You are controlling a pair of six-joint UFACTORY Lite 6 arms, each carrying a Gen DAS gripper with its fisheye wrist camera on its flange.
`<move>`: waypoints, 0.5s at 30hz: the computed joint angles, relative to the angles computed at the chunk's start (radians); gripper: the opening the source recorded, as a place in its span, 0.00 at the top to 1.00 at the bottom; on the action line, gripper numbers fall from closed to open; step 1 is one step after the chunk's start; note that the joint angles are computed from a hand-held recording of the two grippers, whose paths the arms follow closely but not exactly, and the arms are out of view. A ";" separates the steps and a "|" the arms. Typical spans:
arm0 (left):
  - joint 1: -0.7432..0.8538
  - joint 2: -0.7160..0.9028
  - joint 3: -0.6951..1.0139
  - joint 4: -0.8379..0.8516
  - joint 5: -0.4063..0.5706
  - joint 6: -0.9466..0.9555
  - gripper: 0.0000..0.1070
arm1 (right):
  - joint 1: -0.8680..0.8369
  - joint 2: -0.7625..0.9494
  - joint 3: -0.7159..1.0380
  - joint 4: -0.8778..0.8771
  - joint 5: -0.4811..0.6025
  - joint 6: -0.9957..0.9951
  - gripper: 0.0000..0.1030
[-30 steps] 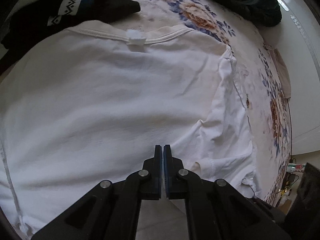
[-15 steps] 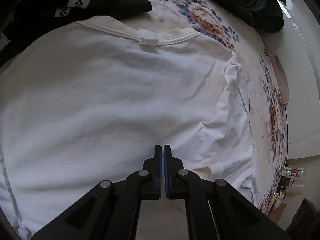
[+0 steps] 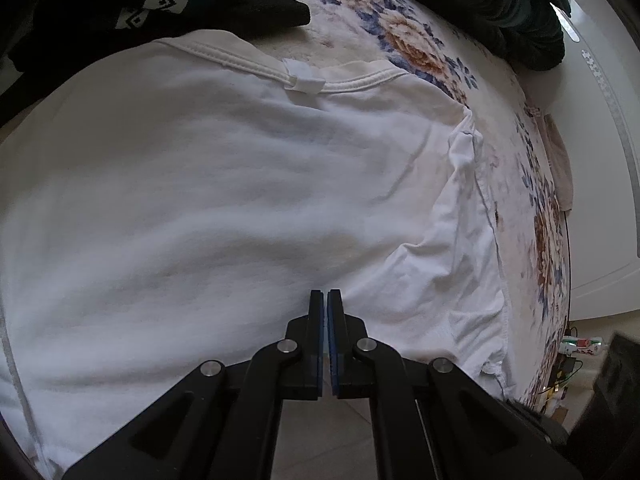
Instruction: Fold small clothes
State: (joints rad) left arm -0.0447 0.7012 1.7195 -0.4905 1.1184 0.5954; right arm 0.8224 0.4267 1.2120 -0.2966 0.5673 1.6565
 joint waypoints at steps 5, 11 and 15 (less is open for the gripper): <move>0.001 0.012 0.011 -0.004 -0.002 0.000 1.00 | 0.110 -0.083 -0.067 -0.031 0.036 0.110 0.99; 0.002 0.020 0.022 -0.002 0.003 0.007 1.00 | 0.211 -0.089 -0.104 0.023 0.025 0.111 0.99; 0.016 0.025 0.039 -0.018 0.024 0.010 0.98 | 0.170 -0.102 -0.134 0.164 -0.053 -0.061 0.97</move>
